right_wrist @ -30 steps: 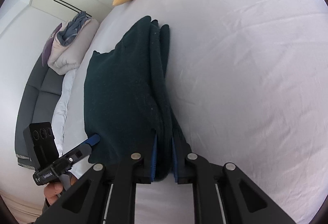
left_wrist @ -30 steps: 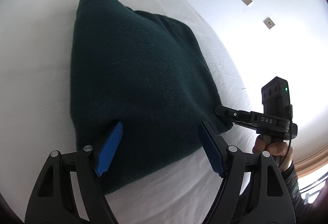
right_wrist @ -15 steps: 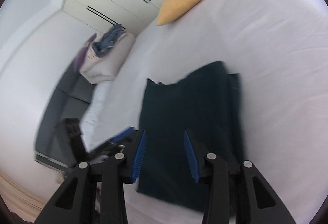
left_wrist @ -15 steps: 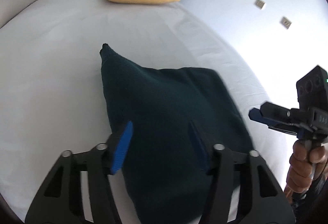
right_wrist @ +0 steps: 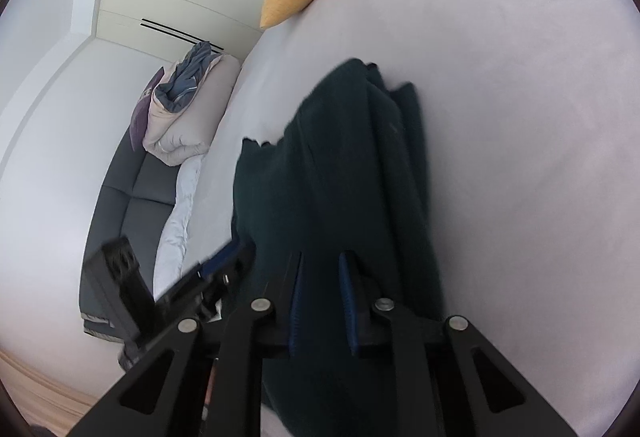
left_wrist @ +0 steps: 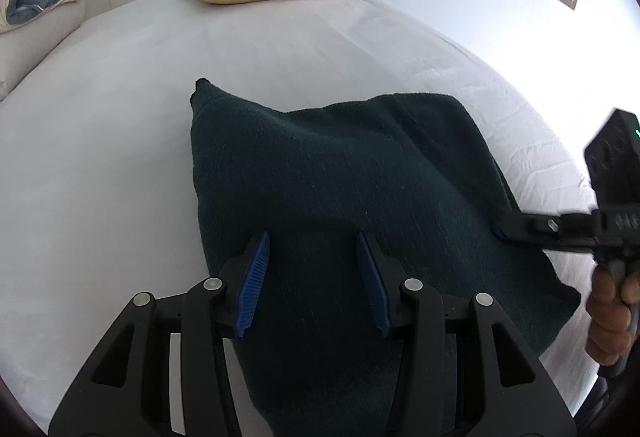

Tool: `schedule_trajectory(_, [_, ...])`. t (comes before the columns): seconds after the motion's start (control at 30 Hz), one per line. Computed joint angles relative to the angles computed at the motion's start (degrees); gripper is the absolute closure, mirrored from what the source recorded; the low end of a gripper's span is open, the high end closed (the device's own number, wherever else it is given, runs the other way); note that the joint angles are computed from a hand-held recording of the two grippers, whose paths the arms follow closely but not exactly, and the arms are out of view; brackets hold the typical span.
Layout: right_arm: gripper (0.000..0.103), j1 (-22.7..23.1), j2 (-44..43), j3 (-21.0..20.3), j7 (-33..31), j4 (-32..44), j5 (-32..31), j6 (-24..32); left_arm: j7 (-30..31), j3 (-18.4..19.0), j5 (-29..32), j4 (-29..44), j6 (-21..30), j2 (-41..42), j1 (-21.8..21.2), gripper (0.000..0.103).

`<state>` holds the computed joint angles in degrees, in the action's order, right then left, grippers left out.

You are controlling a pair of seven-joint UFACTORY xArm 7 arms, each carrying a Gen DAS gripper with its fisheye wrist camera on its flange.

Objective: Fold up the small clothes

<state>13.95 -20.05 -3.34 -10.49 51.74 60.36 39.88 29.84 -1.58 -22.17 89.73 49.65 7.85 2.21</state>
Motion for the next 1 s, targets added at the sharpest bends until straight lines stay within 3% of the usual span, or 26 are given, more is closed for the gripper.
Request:
schedule_trajectory(0.1, [0.083,0.0,-5.2,0.5,0.6,-4.9,-1.2,-1.4,-1.0,0.0,1.4,-0.5,0.1,-0.8,-0.5,0.059])
schedule_trajectory(0.27, [0.077,-0.2,-14.7,1.0,7.1,-11.3,-8.1,-2.8,-2.2,0.4,2.4,-0.9,1.9,-2.4,-0.7,0.058])
schedule_trajectory(0.33, [0.058,-1.1,-16.3,1.4,10.9,-11.8,-11.6,-3.6,-2.9,0.8,2.2,-1.6,2.8,-3.8,-0.5,0.053])
schedule_trajectory(0.4, [0.055,-0.9,-17.2,0.8,12.8,-12.1,-12.9,-5.5,-4.0,1.4,1.9,-2.4,3.4,-5.2,-0.1,0.048])
schedule_trajectory(0.53, [0.048,1.4,-15.3,-1.3,14.1,-9.4,-15.6,-6.5,-5.4,2.3,3.5,-4.0,2.4,-6.7,0.3,0.034])
schedule_trajectory(0.67, [0.046,3.1,-10.6,-2.0,14.3,-5.3,-17.4,-6.7,-8.1,2.8,5.2,-3.4,2.9,-5.9,0.7,0.034])
schedule_trajectory(0.77, [0.038,2.6,-7.5,-2.0,14.5,-2.9,-19.0,-5.6,-8.5,2.9,4.7,-2.2,4.3,-4.5,1.2,0.029])
schedule_trajectory(1.0, [0.035,0.4,-1.0,-2.7,13.2,1.4,-18.2,-1.5,-9.3,2.2,-6.1,4.8,13.6,2.1,4.3,0.027])
